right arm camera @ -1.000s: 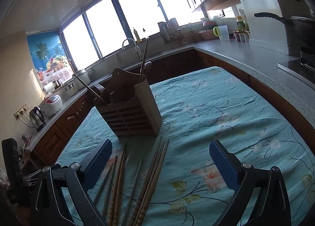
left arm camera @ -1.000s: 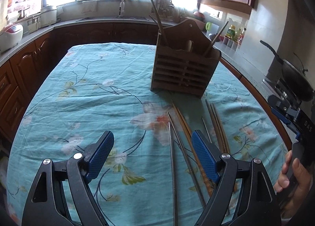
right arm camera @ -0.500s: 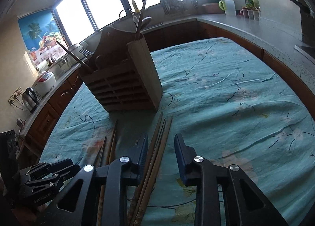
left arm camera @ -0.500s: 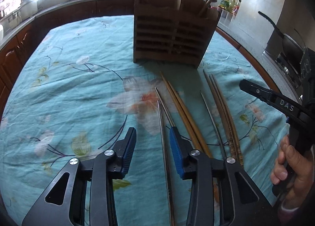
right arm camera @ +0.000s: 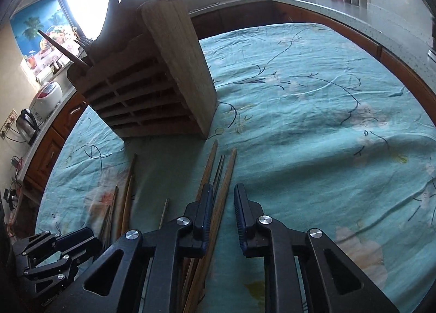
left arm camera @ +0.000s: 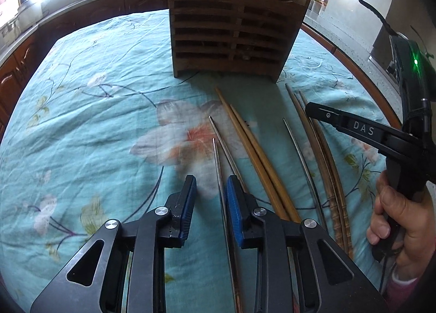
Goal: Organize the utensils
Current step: 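Grasp a metal chopstick with the left tool while the right tool grasps a wooden chopstick, then carry both chopsticks up and insert them into the wooden holder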
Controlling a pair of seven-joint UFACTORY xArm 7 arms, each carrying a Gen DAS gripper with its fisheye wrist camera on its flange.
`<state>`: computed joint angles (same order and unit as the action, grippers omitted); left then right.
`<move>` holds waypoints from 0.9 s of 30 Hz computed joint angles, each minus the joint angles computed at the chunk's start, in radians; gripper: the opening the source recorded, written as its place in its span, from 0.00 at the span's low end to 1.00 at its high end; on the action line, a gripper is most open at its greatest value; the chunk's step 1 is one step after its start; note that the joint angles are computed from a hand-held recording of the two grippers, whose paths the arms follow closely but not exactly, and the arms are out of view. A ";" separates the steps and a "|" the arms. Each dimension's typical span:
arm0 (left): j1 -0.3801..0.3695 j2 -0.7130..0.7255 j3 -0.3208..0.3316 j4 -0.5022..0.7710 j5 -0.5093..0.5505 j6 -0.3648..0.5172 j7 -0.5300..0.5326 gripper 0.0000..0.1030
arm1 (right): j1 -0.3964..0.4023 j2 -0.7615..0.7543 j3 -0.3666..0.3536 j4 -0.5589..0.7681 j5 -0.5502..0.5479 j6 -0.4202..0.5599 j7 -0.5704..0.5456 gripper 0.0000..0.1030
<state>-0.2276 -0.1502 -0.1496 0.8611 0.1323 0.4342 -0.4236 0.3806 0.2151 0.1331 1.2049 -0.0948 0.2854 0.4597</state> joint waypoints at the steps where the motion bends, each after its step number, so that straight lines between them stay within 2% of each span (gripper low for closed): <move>1: 0.001 0.007 -0.002 0.007 0.008 0.000 0.000 0.20 | 0.009 0.005 -0.009 0.010 -0.021 0.009 0.011 0.15; 4: 0.000 0.027 -0.003 0.029 0.022 0.006 0.003 0.19 | 0.013 0.032 -0.018 0.049 -0.038 0.033 0.018 0.12; 9: 0.007 0.057 -0.009 0.056 0.107 0.005 -0.060 0.06 | 0.031 0.065 -0.037 0.097 -0.084 0.053 0.034 0.11; 14: 0.003 0.048 0.005 0.041 0.079 -0.011 -0.061 0.04 | 0.049 0.062 -0.054 0.097 -0.146 0.063 0.074 0.06; 19: -0.002 -0.025 0.027 -0.030 -0.032 -0.070 -0.021 0.04 | -0.009 -0.005 0.003 0.013 -0.018 -0.011 0.005 0.05; 27: -0.017 -0.176 0.065 -0.096 -0.199 -0.118 0.072 0.04 | -0.029 -0.158 0.039 -0.104 0.096 -0.124 -0.071 0.05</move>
<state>-0.2448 -0.3260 -0.0846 0.7654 -0.0669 0.3160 -0.3513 0.3515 0.0574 0.1720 1.1013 0.0013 0.1617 0.3890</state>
